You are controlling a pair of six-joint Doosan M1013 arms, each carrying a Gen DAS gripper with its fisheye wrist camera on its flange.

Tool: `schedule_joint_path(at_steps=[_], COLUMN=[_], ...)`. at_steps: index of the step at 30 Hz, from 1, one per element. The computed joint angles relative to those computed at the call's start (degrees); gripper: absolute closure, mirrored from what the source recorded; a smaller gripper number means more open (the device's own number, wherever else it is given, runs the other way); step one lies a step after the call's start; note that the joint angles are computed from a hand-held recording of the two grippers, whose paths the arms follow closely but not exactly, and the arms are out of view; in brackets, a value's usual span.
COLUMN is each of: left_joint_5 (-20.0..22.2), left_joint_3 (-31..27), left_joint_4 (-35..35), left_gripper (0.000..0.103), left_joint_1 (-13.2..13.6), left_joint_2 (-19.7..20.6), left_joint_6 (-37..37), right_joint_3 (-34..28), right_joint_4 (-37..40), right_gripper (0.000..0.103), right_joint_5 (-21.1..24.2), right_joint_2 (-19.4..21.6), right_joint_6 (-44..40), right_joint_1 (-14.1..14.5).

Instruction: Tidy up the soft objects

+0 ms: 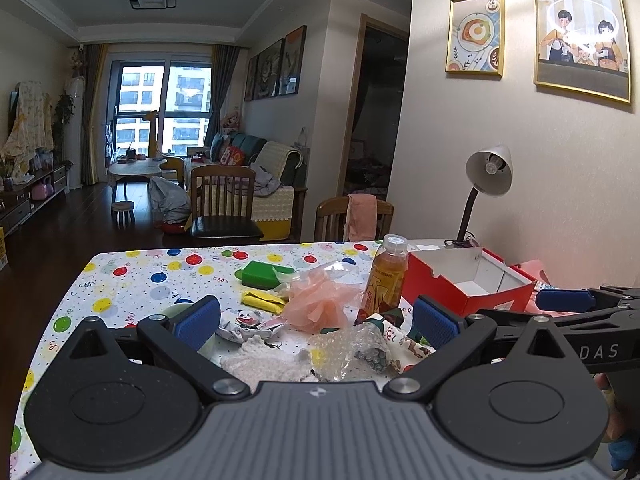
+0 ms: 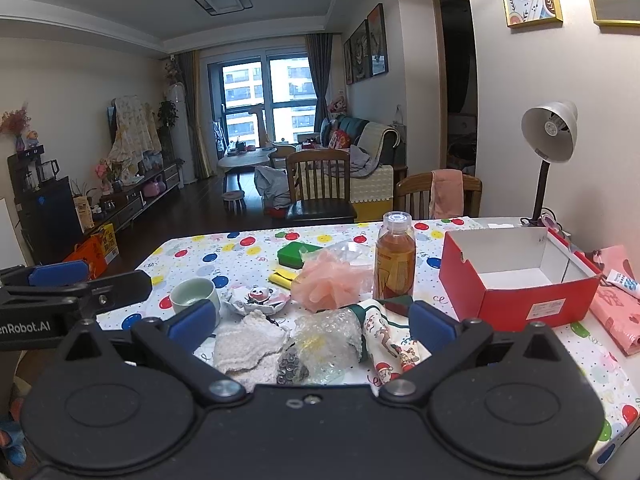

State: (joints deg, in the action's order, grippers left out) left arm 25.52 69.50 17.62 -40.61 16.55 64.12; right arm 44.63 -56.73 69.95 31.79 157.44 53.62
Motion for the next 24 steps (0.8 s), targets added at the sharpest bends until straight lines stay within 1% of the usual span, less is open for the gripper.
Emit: schedule_joint_path(at_steps=[16, 21, 24], left_joint_5=[-0.16, 0.31, 0.54], left_joint_3=[-0.18, -0.55, -0.55], left_joint_4=[1.01, 0.77, 1.78], left_gripper=[0.0, 0.0, 0.0], left_joint_1=[-0.28, -0.44, -0.64], left_joint_2=[0.08, 0.25, 0.26], left_joint_6=[-0.77, -0.88, -1.71], right_joint_3=[-0.31, -0.19, -0.13], right_joint_4=[-0.15, -0.11, -0.24], right_gripper=[0.0, 0.0, 0.0], right_joint_5=[0.11, 0.02, -0.04], right_joint_2=[0.09, 0.03, 0.03], right_joint_6=[-0.21, -0.23, -0.18], right_joint_1=[-0.17, -0.15, -0.12])
